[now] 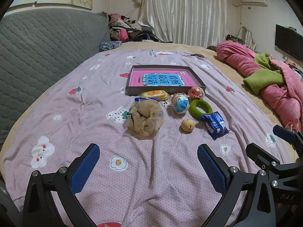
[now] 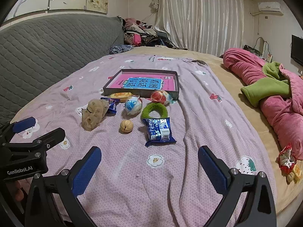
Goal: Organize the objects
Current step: 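Move both tools toward the items beside the tray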
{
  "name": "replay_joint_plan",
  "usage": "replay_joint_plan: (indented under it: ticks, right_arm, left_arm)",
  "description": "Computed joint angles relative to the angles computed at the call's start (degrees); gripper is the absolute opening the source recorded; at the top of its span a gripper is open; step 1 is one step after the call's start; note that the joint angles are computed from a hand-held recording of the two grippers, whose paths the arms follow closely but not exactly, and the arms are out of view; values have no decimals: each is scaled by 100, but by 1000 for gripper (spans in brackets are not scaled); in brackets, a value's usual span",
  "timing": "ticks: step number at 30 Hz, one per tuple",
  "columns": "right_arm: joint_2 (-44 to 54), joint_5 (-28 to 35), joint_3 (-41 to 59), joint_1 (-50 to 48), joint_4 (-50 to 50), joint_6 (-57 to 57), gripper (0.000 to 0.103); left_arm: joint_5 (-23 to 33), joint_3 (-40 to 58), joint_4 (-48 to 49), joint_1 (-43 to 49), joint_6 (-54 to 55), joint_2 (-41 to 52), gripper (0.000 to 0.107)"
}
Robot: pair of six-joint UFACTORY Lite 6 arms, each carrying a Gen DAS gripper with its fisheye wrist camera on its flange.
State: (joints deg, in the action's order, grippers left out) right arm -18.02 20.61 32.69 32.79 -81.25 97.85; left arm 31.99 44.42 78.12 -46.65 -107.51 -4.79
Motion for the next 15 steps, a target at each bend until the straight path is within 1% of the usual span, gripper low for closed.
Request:
replay_joint_plan:
  ticks: [10,15]
  right_arm:
    - [66,-26,19,12,-181,184,103]
    - [102,-90,34,-19,-212,208,103]
  left_arm:
    - [31,0,104,-5,-116,21,103]
    - [-72,12,117,64,-118,45,103]
